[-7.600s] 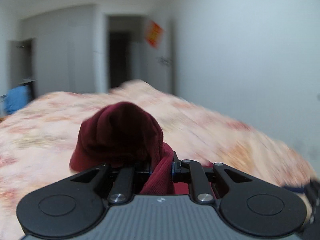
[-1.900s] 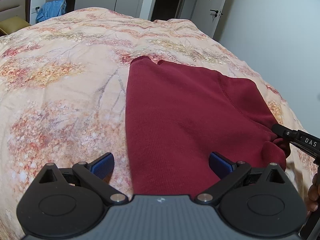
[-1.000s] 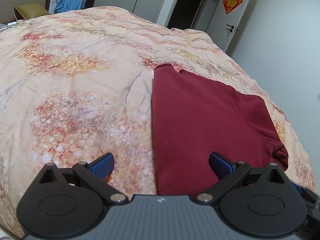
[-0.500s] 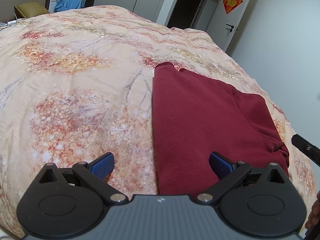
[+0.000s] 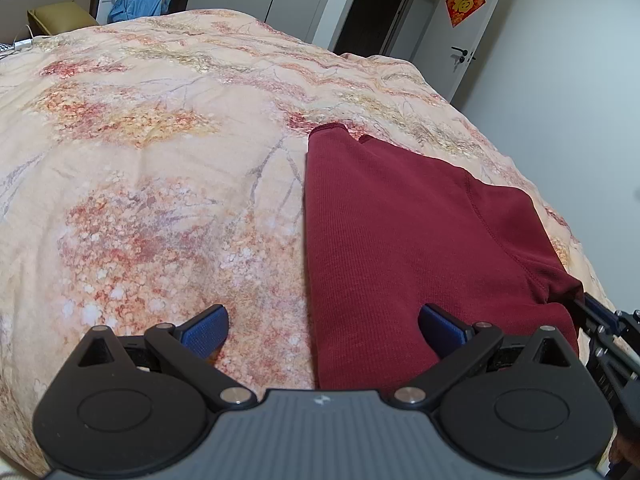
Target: Fold small clothes
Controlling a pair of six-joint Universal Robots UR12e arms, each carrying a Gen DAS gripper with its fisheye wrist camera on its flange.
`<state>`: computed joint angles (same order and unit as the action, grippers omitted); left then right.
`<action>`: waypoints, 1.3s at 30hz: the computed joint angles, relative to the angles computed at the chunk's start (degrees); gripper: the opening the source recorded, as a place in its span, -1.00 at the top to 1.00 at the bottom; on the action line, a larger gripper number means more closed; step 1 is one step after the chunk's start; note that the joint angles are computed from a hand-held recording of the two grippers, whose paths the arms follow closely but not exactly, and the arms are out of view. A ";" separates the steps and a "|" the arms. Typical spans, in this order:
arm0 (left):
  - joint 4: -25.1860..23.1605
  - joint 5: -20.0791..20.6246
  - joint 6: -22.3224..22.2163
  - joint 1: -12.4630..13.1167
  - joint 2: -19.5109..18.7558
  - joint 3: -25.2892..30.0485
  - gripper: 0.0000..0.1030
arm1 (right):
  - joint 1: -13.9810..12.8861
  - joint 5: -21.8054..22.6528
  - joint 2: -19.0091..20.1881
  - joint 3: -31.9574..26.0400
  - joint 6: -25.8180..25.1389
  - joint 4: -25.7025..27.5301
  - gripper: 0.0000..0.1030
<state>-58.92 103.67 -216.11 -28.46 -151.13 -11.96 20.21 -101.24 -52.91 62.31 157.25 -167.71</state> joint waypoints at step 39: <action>1.20 -0.84 0.01 0.19 0.84 -1.93 -1.00 | -1.41 8.40 5.53 -9.40 12.41 1.48 0.78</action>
